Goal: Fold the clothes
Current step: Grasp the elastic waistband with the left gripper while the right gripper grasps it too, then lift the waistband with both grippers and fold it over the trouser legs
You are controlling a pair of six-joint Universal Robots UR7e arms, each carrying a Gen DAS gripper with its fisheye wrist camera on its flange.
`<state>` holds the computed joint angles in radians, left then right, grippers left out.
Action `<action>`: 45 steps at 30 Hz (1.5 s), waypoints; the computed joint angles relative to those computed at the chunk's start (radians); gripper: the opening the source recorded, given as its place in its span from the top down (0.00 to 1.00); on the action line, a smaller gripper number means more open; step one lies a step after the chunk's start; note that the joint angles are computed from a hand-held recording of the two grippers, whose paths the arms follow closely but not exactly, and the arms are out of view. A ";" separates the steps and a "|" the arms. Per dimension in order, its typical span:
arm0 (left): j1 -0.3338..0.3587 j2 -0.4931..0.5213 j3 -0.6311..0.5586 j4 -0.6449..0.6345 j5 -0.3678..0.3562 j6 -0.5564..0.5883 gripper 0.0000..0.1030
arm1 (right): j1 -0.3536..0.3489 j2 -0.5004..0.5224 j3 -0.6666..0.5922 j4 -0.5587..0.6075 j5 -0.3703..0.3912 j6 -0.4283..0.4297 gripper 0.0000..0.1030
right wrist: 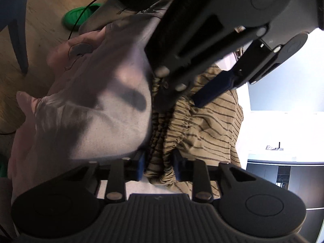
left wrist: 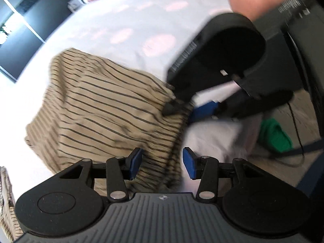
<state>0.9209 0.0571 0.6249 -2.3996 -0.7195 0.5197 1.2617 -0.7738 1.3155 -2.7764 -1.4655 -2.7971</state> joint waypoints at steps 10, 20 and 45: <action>-0.021 0.022 0.072 -0.162 0.105 0.211 0.58 | 0.037 0.014 -0.128 0.158 -0.083 0.262 0.82; -0.037 0.080 0.053 -0.320 0.166 0.406 0.55 | 0.062 0.029 -0.221 0.282 -0.116 0.435 0.83; -0.063 0.048 0.032 -0.143 0.230 0.140 0.84 | 0.068 0.026 -0.261 0.381 -0.189 0.535 0.83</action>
<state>0.8580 0.1049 0.6572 -2.5426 -0.4893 0.6597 1.3294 -0.7478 1.0547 -2.3953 -1.6547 -2.2623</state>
